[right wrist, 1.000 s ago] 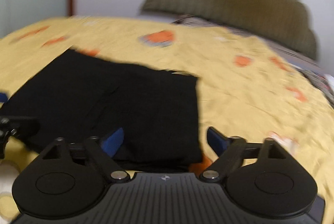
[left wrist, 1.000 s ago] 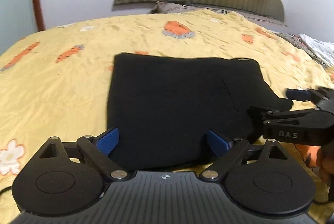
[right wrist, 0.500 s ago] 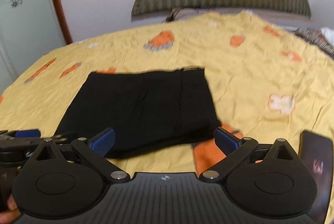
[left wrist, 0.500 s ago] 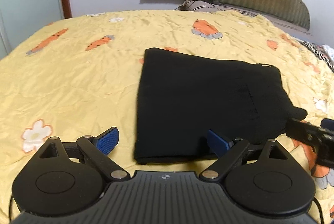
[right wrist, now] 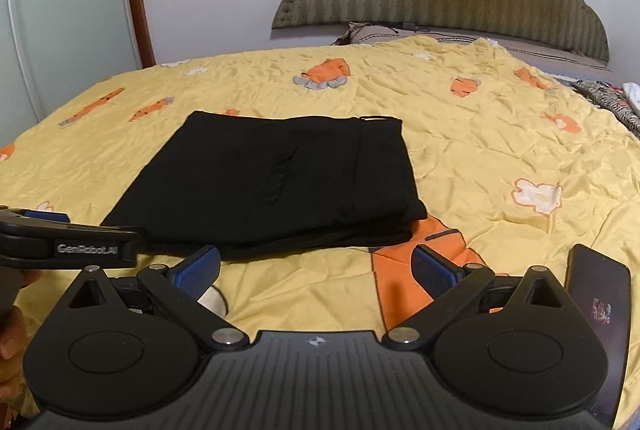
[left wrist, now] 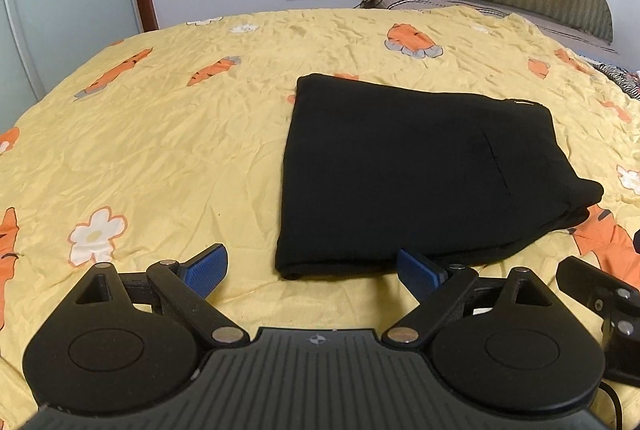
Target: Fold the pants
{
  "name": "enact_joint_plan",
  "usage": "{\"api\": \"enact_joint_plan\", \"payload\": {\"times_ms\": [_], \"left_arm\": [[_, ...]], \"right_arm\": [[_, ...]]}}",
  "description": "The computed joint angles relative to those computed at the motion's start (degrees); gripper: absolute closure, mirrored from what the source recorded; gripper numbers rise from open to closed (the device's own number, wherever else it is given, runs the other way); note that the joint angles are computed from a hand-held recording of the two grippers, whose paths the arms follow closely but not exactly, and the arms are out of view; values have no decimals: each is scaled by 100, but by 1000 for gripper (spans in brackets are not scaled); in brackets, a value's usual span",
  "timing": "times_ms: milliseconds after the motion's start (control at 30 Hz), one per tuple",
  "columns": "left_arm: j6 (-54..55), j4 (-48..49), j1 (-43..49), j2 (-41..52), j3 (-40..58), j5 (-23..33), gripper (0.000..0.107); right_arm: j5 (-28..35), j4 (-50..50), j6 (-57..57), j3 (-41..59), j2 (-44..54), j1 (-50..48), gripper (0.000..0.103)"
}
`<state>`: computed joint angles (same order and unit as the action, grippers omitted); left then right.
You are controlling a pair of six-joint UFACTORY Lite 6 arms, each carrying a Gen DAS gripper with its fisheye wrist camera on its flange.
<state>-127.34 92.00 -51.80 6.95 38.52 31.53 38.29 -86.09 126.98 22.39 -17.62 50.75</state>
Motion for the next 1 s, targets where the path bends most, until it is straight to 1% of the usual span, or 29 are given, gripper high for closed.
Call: {"api": "enact_joint_plan", "payload": {"times_ms": [133,300,433,467,500,567,600,633,733,800,900,1000], "left_arm": [[160,-175,-72,31,33,113,13],[231,-343,-161,-2,30,269,13],[219,-449,-209,-36,-6,298,13],[239,-492,-226,-27,2,315,13],[259,-533,-244,-7,14,344,13],[331,-611,-225,51,67,361,13],[348,-645,-218,64,85,355,13],[337,-657,-213,51,81,336,13],[289,-647,-258,-32,17,340,13],[307,-648,-299,-65,-20,388,13],[247,-612,-289,-129,-84,359,13],[238,-642,-271,-156,-102,331,13]], "right_arm": [[304,159,-43,-4,82,292,1],[167,82,107,-158,-64,221,1],[268,168,19,-202,-218,336,1],[201,141,18,-245,-344,316,1],[6,11,102,-383,-630,254,1],[-615,-261,263,-612,-1182,-35,1],[-813,-327,302,-663,-1332,-140,1],[-773,-283,274,-639,-1316,-124,1],[36,268,-125,-307,-722,265,1],[315,343,-167,-259,-574,397,1],[90,204,-77,-346,-729,258,1],[75,131,-70,-296,-567,245,1]]}}
